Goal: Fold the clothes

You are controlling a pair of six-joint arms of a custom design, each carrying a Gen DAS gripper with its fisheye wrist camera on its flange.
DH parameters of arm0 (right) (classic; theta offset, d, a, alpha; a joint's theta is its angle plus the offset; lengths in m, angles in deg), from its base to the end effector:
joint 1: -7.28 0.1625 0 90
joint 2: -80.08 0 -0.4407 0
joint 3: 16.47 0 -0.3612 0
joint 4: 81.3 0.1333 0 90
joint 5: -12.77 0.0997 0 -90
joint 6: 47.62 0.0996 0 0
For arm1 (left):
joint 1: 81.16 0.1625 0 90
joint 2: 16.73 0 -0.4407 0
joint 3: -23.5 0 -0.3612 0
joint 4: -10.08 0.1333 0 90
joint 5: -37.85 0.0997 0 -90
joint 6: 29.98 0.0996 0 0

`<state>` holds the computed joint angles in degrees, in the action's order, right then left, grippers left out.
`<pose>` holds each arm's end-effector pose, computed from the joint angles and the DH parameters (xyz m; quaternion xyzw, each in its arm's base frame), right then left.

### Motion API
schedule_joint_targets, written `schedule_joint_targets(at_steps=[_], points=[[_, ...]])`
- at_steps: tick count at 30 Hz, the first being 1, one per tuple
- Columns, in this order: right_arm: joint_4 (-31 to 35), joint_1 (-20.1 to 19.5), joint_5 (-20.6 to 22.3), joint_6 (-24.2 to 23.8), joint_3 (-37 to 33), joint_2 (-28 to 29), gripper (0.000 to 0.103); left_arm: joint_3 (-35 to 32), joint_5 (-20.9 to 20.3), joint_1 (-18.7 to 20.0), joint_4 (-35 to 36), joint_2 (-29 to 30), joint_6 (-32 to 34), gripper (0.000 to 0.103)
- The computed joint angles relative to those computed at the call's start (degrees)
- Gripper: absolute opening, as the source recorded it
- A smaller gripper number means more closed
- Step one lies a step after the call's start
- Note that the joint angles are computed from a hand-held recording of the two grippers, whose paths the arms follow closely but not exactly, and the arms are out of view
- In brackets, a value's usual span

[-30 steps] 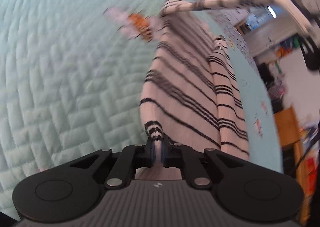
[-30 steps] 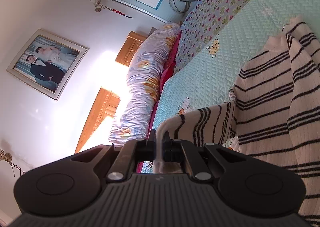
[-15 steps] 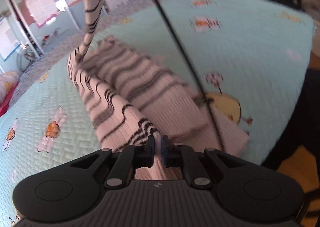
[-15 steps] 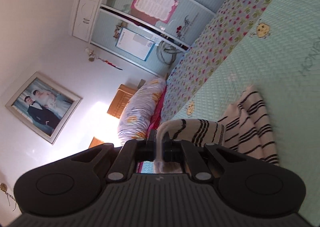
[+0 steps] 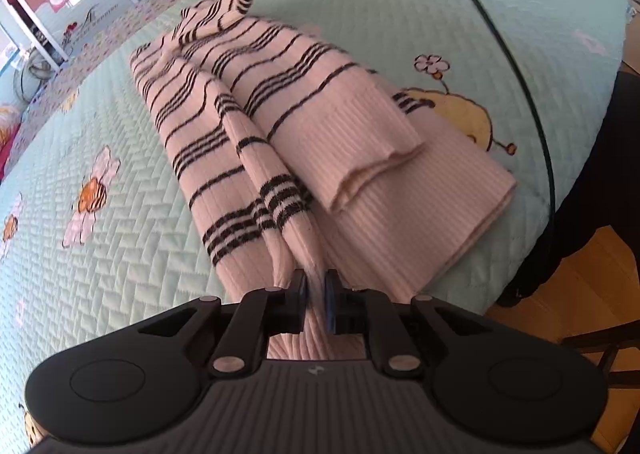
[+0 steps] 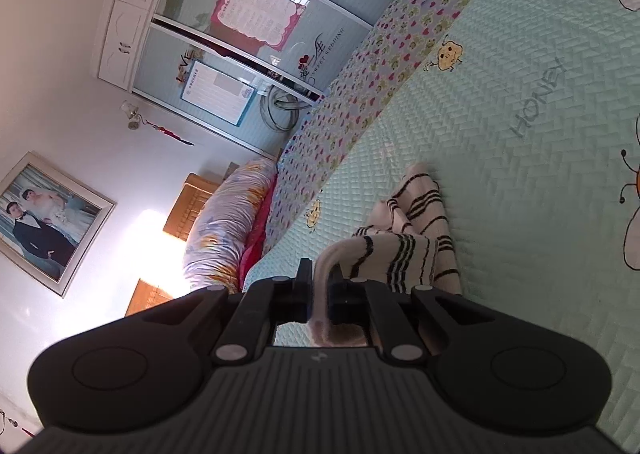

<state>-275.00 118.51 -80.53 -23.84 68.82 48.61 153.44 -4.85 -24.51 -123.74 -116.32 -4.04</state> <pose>0.3830 -0.6337 0.1132 0.0323 0.9059 -0.3994 0.1372 -0.0205 -0.4067 0.3721 0.4091 0.8139 -0.1329 0.3906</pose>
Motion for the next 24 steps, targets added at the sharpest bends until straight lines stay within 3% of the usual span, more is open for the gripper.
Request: schedule_joint_targets(at_steps=[11,15,18,22,24], points=[[-5.80,-0.46,-2.12,-1.16,3.69,-1.80,0.008,0.29,2.46,-2.14,5.57,-2.16,-2.42,0.010],[-2.56,-0.09,-5.35,-1.24,4.67,-2.32,0.016,2.39,2.16,-4.84,5.35,-3.43,0.75,0.020],[-5.73,0.70,-6.68,-3.45,7.94,-3.15,0.016,0.84,-0.44,-4.33,9.52,-5.98,-2.11,0.034],[-10.00,2.48,-8.75,-6.38,13.00,-4.72,0.019,-1.55,-4.01,-2.16,12.03,-9.79,-7.05,0.038],[-11.98,3.30,-6.38,-7.66,16.12,-5.19,0.021,-3.23,-6.73,-0.17,12.22,-10.84,-10.28,0.039]])
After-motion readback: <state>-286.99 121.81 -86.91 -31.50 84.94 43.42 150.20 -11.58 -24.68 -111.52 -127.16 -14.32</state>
